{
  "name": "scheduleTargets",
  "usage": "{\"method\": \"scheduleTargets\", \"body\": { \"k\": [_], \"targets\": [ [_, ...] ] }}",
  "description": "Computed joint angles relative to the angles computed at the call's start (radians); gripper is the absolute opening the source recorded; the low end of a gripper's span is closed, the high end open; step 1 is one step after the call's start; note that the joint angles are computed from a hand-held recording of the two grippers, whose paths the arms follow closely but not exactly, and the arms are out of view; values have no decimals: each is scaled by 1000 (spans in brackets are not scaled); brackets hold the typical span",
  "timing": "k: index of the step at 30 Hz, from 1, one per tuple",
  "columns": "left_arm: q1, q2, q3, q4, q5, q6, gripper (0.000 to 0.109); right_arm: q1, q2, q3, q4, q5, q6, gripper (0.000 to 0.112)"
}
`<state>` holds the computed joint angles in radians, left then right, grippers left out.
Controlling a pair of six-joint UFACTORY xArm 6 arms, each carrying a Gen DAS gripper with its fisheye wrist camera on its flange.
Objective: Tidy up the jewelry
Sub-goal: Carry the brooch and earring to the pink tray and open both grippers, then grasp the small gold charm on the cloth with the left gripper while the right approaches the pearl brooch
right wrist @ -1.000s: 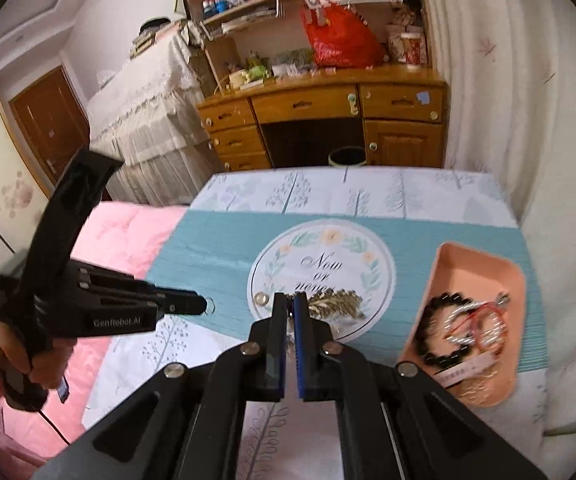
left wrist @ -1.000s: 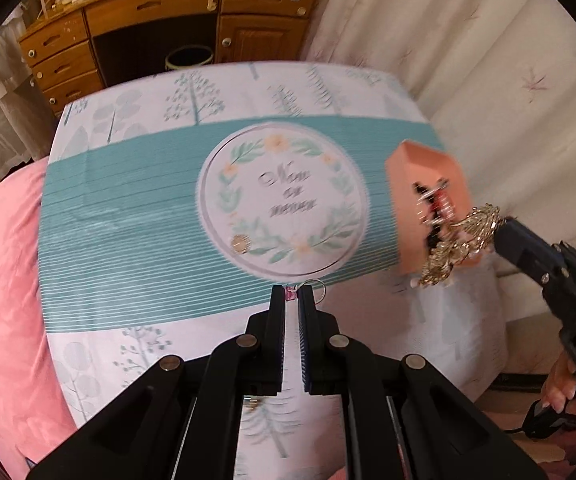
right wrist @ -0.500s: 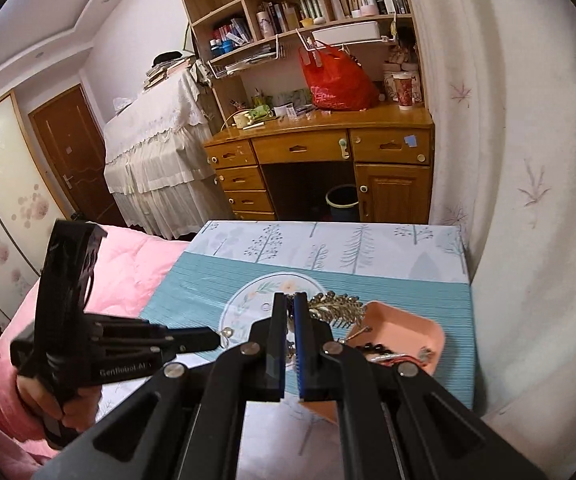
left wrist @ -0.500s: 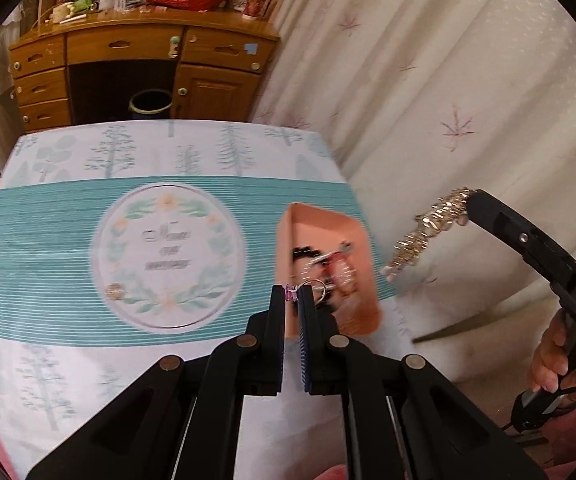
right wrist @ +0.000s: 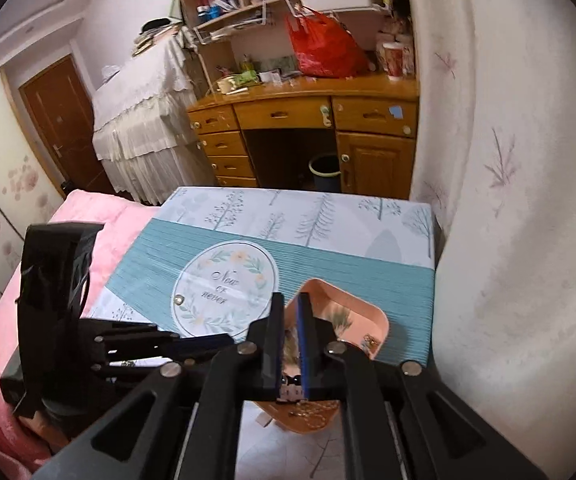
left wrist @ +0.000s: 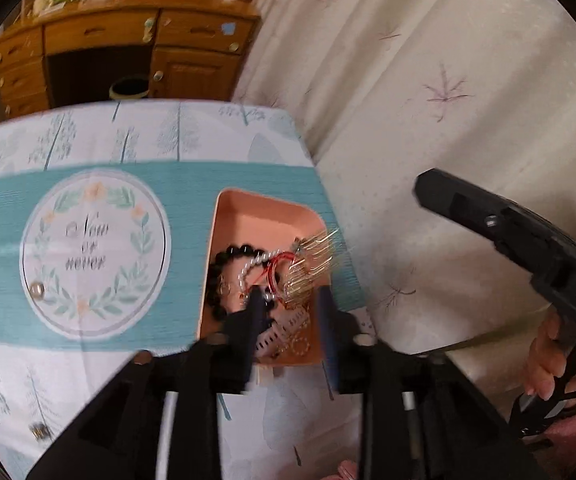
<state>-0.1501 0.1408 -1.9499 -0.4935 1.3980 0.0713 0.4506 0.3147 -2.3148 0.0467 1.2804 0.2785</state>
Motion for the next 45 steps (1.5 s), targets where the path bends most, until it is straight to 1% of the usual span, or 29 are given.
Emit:
{"method": "scheduleTargets", "body": {
  "k": [1, 2, 5, 7, 10, 12, 15, 17, 19, 21, 26, 28, 30, 33, 35, 39, 41, 44, 45],
  "targets": [
    [4, -3, 7, 2, 8, -14, 41, -6, -19, 34, 9, -21, 4, 25],
    [9, -10, 17, 8, 17, -24, 43, -9, -40, 69, 12, -40, 8, 31],
    [25, -38, 54, 44, 28, -31, 46, -16, -78, 126, 21, -70, 15, 31],
    [41, -68, 98, 70, 35, -43, 54, -17, -90, 143, 22, -68, 23, 31],
    [69, -108, 150, 98, 56, -52, 56, -18, -119, 189, 14, -66, 50, 32],
    [91, -141, 196, 116, 73, -54, 57, -17, -139, 223, 18, -61, 76, 35],
    [127, -182, 253, 133, 101, -45, 57, -6, -177, 292, 19, -62, 123, 36],
    [150, -213, 293, 153, 118, -33, 59, 12, -200, 334, 7, -52, 153, 37],
    [169, -232, 319, 176, 132, -21, 66, 31, -214, 364, -2, -35, 177, 39],
    [197, -251, 343, 199, 155, 0, 66, 55, -223, 390, -5, -14, 206, 44],
    [275, -261, 359, 243, 217, 58, 67, 119, -206, 402, -3, 32, 248, 51],
    [312, -254, 352, 252, 236, 84, 69, 148, -180, 376, -7, 62, 256, 53],
    [350, -243, 341, 264, 253, 115, 70, 172, -154, 353, 9, 71, 256, 56],
    [397, -213, 306, 281, 282, 158, 71, 211, -91, 283, 14, 87, 254, 61],
    [426, -187, 279, 298, 296, 199, 75, 237, -40, 220, 7, 103, 250, 63],
    [468, -144, 232, 335, 317, 272, 76, 282, 83, 57, -15, 156, 247, 67],
    [490, -115, 206, 339, 329, 308, 76, 301, 168, -62, -28, 198, 252, 67],
    [511, -83, 181, 309, 333, 375, 76, 319, 288, -237, -43, 246, 268, 67],
    [516, -78, 180, 299, 332, 398, 76, 324, 350, -332, -50, 270, 274, 67]
  ]
}}
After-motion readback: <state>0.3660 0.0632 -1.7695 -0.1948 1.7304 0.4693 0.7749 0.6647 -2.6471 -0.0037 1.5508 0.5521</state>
